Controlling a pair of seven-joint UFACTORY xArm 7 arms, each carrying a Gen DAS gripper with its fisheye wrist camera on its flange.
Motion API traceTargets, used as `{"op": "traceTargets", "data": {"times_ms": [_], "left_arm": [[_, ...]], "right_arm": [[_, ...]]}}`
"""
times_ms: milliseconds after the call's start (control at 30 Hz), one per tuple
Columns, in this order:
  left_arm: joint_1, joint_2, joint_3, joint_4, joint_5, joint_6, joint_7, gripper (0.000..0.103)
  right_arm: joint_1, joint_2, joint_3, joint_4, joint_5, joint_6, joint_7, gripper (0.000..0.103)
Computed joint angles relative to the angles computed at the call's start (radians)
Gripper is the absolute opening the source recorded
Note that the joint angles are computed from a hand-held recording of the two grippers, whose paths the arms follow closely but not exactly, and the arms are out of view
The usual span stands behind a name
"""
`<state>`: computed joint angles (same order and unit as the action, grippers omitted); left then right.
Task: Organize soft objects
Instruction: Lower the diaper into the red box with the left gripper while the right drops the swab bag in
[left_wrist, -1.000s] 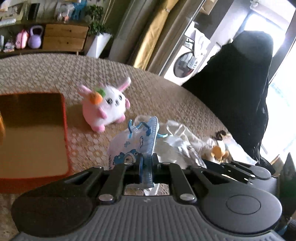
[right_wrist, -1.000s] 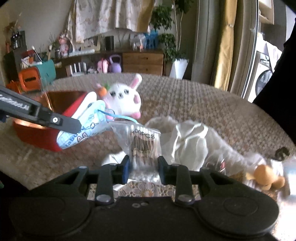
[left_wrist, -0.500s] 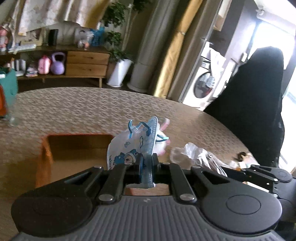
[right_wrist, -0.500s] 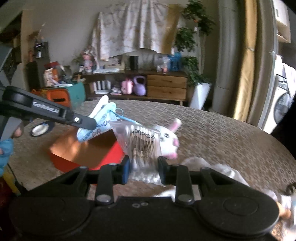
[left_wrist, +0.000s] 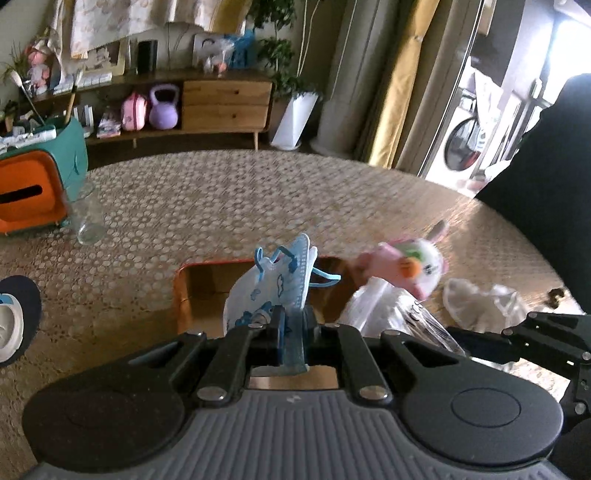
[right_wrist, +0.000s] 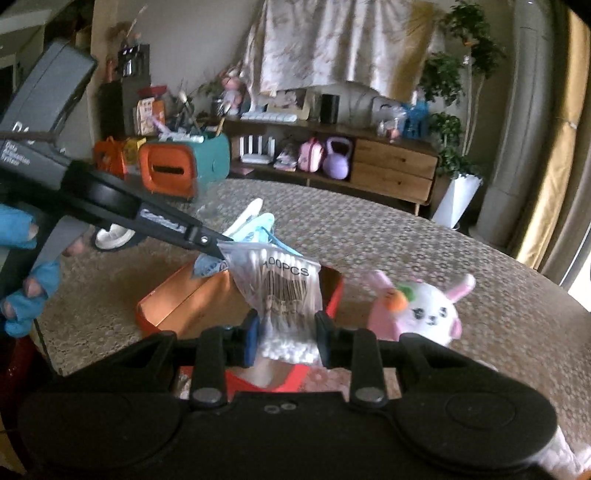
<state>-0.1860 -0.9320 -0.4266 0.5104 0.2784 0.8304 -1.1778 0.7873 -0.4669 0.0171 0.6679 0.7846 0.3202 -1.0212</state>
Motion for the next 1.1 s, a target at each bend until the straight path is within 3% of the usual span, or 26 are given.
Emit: {"op": "traceTargets", "data": {"times_ms": [333,733,1100], "left_arm": [[0.019,0.037,0.097,-0.081,-0.003,-0.057,0.082,0.009],[0.035,0.144,0.135,-0.095,-0.046,-0.123,0.156,0.009],[0.045,0.179,0.133,-0.086,-0.054,-0.138,0.152,0.009]], "right_arm": [[-0.044,0.182,0.118,0.077,-0.144,-0.056,0.103,0.03],[-0.125,0.283,0.217,0.116,-0.39,-0.024,0.311,0.031],[-0.111,0.297,0.196,0.134,-0.32,0.008,0.254,0.037]]}}
